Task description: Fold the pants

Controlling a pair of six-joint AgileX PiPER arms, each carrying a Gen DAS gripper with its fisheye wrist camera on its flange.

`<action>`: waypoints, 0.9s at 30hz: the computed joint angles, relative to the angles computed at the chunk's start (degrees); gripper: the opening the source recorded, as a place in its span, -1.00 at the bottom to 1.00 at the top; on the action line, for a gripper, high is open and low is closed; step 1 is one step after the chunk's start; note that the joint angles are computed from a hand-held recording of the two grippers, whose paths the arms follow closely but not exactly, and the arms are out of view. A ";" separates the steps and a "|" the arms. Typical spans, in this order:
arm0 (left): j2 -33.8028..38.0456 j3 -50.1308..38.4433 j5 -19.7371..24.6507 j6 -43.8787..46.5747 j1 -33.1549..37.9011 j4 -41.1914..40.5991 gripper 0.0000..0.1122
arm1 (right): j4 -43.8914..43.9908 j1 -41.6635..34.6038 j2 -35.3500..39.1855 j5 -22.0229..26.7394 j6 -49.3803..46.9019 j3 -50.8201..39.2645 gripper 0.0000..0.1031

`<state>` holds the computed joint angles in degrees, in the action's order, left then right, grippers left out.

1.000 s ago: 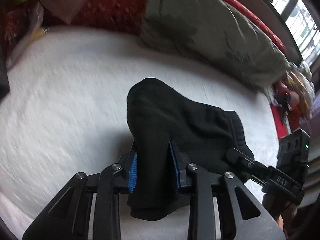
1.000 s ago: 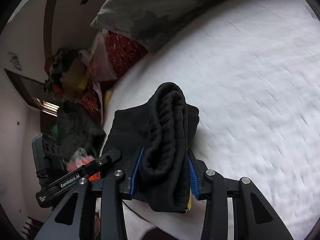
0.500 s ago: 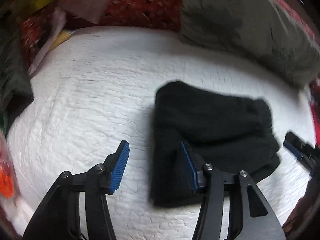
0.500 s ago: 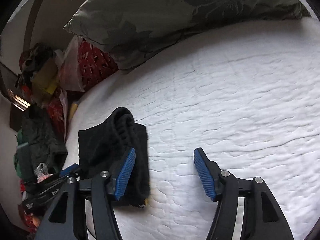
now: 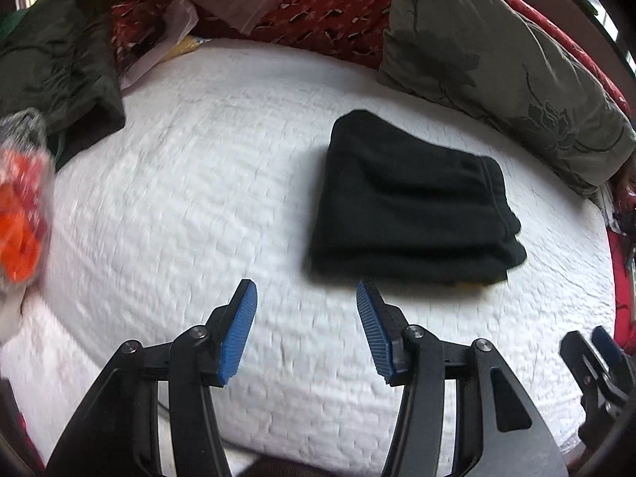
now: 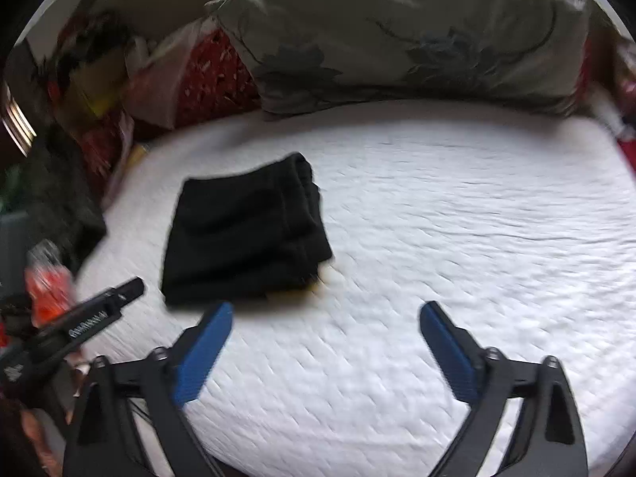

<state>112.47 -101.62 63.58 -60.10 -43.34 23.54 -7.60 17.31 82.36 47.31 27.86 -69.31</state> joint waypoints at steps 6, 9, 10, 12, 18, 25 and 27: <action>-3.99 6.50 1.34 -5.87 -4.95 5.03 -0.09 | -22.02 12.37 -10.77 4.80 16.81 7.38 0.99; -5.47 8.61 1.36 -7.96 -6.21 5.52 -0.09 | -31.98 20.46 -10.87 13.42 24.11 6.83 0.99; -5.97 9.32 1.30 -8.84 -6.60 5.80 -0.09 | -33.25 22.01 -10.57 14.99 25.06 6.44 0.99; -6.54 9.99 1.58 -10.24 -7.19 5.92 -0.09 | -33.21 23.33 -13.10 13.05 26.06 8.48 0.99; -7.04 10.84 0.95 -12.32 -8.60 6.60 -0.09 | -32.74 24.70 -15.35 13.18 25.64 9.89 0.99; -5.46 9.60 1.43 -12.34 -9.87 6.40 -0.09 | -28.76 22.34 -18.81 8.67 24.41 12.50 0.99; -4.83 8.81 2.85 -13.39 -11.47 8.84 -0.09 | -24.82 19.53 -19.70 6.72 20.59 12.82 0.99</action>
